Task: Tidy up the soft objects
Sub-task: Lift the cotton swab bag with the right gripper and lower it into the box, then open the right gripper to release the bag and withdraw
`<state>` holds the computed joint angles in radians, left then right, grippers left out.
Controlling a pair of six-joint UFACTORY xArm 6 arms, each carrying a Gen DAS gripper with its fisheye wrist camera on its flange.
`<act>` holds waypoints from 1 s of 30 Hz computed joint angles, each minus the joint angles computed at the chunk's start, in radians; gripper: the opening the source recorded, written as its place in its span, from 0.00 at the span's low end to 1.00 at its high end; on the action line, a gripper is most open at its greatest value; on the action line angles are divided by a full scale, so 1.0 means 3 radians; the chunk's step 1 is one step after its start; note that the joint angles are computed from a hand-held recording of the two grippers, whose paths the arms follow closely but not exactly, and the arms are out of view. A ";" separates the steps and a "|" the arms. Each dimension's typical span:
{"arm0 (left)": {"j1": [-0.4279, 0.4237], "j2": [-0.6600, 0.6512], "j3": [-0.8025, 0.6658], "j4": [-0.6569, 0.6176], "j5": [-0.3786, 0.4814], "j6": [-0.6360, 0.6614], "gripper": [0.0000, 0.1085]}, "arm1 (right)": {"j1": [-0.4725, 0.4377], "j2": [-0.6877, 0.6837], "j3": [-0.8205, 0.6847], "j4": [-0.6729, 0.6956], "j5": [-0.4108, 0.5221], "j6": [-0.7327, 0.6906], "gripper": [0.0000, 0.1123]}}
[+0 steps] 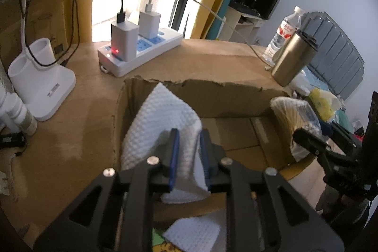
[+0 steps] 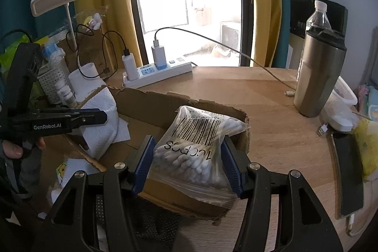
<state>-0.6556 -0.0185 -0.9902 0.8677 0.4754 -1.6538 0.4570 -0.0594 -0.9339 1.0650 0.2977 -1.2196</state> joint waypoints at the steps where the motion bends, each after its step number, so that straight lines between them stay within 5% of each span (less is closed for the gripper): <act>1: -0.0006 -0.0028 0.0015 0.0037 0.0006 -0.0049 0.18 | 0.0002 0.0003 -0.0002 -0.0026 -0.0009 0.0020 0.53; 17: -0.0265 -0.0412 0.0138 0.0386 0.0465 -0.0441 0.25 | 0.0016 -0.0413 0.0287 0.0021 -0.0054 0.0004 0.59; 18: -0.0294 -0.0449 0.0156 0.0419 0.0493 -0.0476 0.34 | 0.0020 -0.0458 0.0322 0.0017 -0.0064 0.0013 0.59; 19: -0.0329 -0.0485 0.0168 0.0456 0.0532 -0.0514 0.54 | 0.0019 -0.0503 0.0354 0.0009 -0.0071 0.0024 0.59; 21: -0.0378 -0.0560 0.0211 0.0562 0.0578 -0.0658 0.67 | 0.0032 -0.0604 0.0431 -0.0009 -0.0099 0.0049 0.59; 30: -0.0761 -0.0840 0.0305 0.0819 0.1109 -0.0918 0.67 | 0.0096 -0.1035 0.0760 -0.0130 -0.0152 0.0206 0.59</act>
<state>-0.8839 -0.2703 -0.8989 1.1134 0.8082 -1.9292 0.4858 -0.3700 -0.7058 1.0260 0.2521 -1.1577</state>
